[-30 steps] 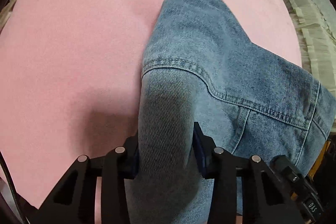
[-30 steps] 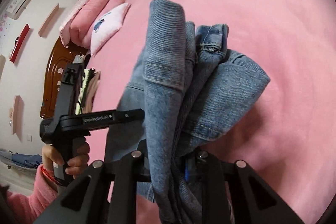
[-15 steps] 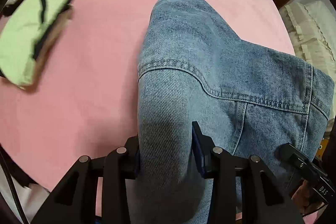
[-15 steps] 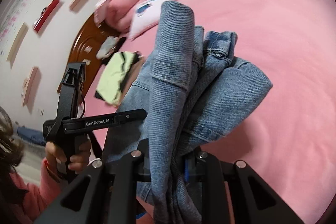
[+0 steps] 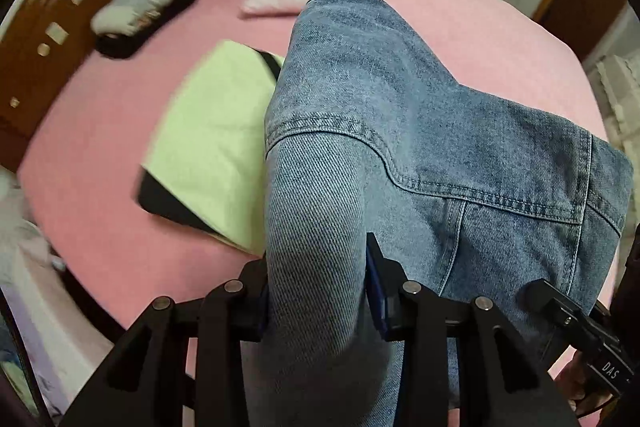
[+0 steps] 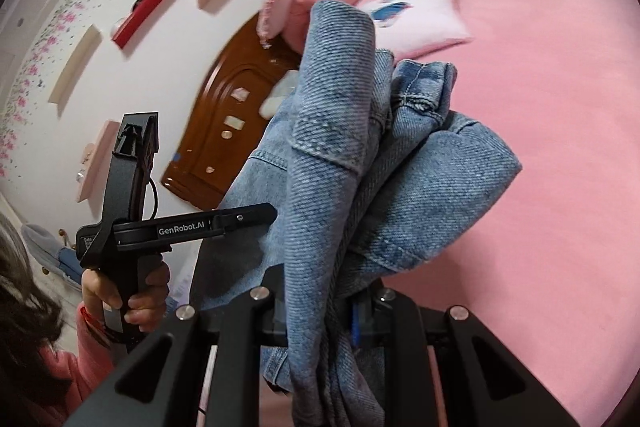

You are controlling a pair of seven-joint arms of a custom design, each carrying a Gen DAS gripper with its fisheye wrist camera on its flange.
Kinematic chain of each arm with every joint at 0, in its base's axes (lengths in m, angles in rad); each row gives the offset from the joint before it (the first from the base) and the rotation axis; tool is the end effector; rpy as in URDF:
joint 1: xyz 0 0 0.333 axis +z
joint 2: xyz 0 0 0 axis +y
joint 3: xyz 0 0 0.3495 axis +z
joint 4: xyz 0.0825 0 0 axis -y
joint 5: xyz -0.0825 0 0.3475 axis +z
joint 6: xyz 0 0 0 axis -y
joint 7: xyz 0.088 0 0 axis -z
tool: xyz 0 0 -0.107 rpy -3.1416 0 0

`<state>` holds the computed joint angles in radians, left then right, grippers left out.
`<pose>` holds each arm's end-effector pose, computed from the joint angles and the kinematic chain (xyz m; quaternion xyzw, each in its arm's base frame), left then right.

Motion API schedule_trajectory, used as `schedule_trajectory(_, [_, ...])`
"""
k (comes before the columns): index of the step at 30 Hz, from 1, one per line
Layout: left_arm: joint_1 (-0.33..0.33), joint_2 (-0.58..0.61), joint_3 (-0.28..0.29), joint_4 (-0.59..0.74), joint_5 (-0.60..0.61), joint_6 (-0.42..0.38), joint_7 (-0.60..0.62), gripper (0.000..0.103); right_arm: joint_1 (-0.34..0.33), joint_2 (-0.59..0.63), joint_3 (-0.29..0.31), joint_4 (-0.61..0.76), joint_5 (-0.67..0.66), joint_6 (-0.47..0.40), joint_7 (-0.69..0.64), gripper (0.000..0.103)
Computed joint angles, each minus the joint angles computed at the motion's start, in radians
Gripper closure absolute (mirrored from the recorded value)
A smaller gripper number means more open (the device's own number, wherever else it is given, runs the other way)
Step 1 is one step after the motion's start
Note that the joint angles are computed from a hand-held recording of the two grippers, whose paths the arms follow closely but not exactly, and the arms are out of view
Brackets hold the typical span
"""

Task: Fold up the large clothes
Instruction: 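Carry the denim bundle with the left gripper onto the clothes stack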

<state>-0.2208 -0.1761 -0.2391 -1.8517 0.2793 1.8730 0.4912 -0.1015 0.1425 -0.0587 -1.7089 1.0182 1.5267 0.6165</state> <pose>0.4373 -0.2060 0.6507 -0.8605 0.4754 -0.0918 0.1583 0.5601 0.0073 0.5707 -0.7776 0.3805 0.2459 0.4360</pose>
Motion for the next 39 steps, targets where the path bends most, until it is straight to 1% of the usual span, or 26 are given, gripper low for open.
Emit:
schedule_trajectory(2, [0.021, -0.031, 0.025, -0.001, 0.023, -0.032, 0.051, 0.067, 0.039, -0.003, 0.032, -0.01, 0.044, 0.036, 0.031, 0.085])
schedule_trajectory(5, [0.059, -0.044, 0.053, 0.015, 0.074, -0.064, 0.14, 0.067, 0.097, 0.01, 0.069, -0.002, 0.096, 0.103, 0.07, 0.085])
schedule_trajectory(6, [0.07, -0.042, 0.056, 0.017, 0.089, -0.064, 0.159, 0.067, 0.108, 0.013, 0.074, 0.001, 0.106, 0.117, 0.075, 0.085])
schedule_trajectory(9, [0.102, -0.037, 0.074, 0.015, 0.132, -0.053, 0.237, 0.067, 0.167, 0.027, 0.107, -0.004, 0.146, 0.217, 0.089, 0.085])
schedule_trajectory(10, [0.114, -0.03, 0.083, -0.001, 0.151, -0.028, 0.266, 0.067, 0.189, 0.043, 0.119, -0.004, 0.163, 0.261, 0.095, 0.085])
schedule_trajectory(11, [0.124, -0.022, 0.089, -0.02, 0.167, 0.002, 0.287, 0.067, 0.202, 0.049, 0.125, -0.008, 0.168, 0.292, 0.099, 0.085])
schedule_trajectory(13, [0.148, -0.003, 0.104, -0.078, 0.203, 0.08, 0.334, 0.067, 0.249, 0.09, 0.15, -0.012, 0.184, 0.407, 0.098, 0.085])
schedule_trajectory(14, [0.164, 0.017, 0.122, -0.123, 0.209, 0.14, 0.367, 0.067, 0.275, 0.119, 0.163, -0.018, 0.184, 0.475, 0.1, 0.085])
schedule_trajectory(16, [0.186, 0.043, 0.141, -0.182, 0.174, 0.218, 0.404, 0.067, 0.311, 0.171, 0.168, -0.032, 0.119, 0.57, 0.133, 0.085])
schedule_trajectory(17, [0.202, 0.063, 0.16, -0.228, 0.148, 0.285, 0.434, 0.063, 0.329, 0.191, 0.167, -0.046, 0.062, 0.623, 0.136, 0.085])
schedule_trajectory(18, [0.221, 0.071, 0.164, -0.281, 0.181, 0.357, 0.42, 0.06, 0.348, 0.204, 0.172, -0.056, 0.024, 0.682, 0.134, 0.084])
schedule_trajectory(19, [0.235, 0.059, 0.158, -0.34, 0.251, 0.442, 0.377, 0.056, 0.374, 0.222, 0.17, -0.075, -0.023, 0.768, 0.122, 0.084])
schedule_trajectory(20, [0.262, 0.04, 0.144, -0.389, 0.301, 0.524, 0.353, 0.055, 0.366, 0.246, 0.181, -0.08, -0.025, 0.799, 0.107, 0.083])
schedule_trajectory(21, [0.255, 0.028, 0.159, -0.405, 0.28, 0.555, 0.342, 0.054, 0.323, 0.268, 0.212, -0.071, 0.025, 0.774, 0.076, 0.083])
schedule_trajectory(22, [0.257, 0.017, 0.162, -0.416, 0.244, 0.577, 0.343, 0.054, 0.292, 0.299, 0.216, -0.037, 0.052, 0.697, 0.089, 0.083])
schedule_trajectory(23, [0.26, 0.006, 0.169, -0.427, 0.209, 0.6, 0.361, 0.054, 0.28, 0.313, 0.217, -0.018, 0.04, 0.665, 0.105, 0.083])
schedule_trajectory(24, [0.265, 0.006, 0.168, -0.432, 0.203, 0.611, 0.374, 0.054, 0.277, 0.324, 0.217, 0.005, 0.012, 0.644, 0.103, 0.083])
schedule_trajectory(27, [0.281, 0.0, 0.162, -0.452, 0.197, 0.644, 0.364, 0.053, 0.285, 0.312, 0.223, 0.006, -0.046, 0.665, 0.009, 0.082])
schedule_trajectory(29, [0.291, -0.003, 0.158, -0.467, 0.186, 0.678, 0.324, 0.052, 0.282, 0.324, 0.223, 0.027, -0.07, 0.654, 0.002, 0.082])
schedule_trajectory(30, [0.302, 0.007, 0.166, -0.475, 0.19, 0.707, 0.315, 0.052, 0.279, 0.343, 0.223, 0.057, -0.082, 0.639, 0.007, 0.082])
schedule_trajectory(32, [0.313, 0.017, 0.153, -0.477, 0.218, 0.722, 0.272, 0.05, 0.274, 0.366, 0.227, 0.092, -0.091, 0.624, 0.019, 0.082])
schedule_trajectory(33, [0.32, 0.028, 0.158, -0.479, 0.231, 0.737, 0.273, 0.049, 0.269, 0.386, 0.226, 0.117, -0.094, 0.606, 0.043, 0.082])
schedule_trajectory(35, [0.322, 0.035, 0.156, -0.478, 0.239, 0.739, 0.269, 0.048, 0.251, 0.377, 0.226, 0.1, -0.097, 0.591, 0.045, 0.08])
schedule_trajectory(37, [0.324, 0.028, 0.159, -0.491, 0.243, 0.757, 0.26, 0.047, 0.246, 0.343, 0.224, 0.048, -0.088, 0.623, 0.018, 0.077])
schedule_trajectory(38, [0.326, 0.026, 0.161, -0.498, 0.242, 0.767, 0.258, 0.047, 0.254, 0.33, 0.224, 0.038, -0.084, 0.643, 0.027, 0.073])
schedule_trajectory(39, [0.327, 0.024, 0.159, -0.502, 0.245, 0.77, 0.253, 0.047, 0.256, 0.304, 0.22, -0.001, -0.073, 0.679, 0.016, 0.069])
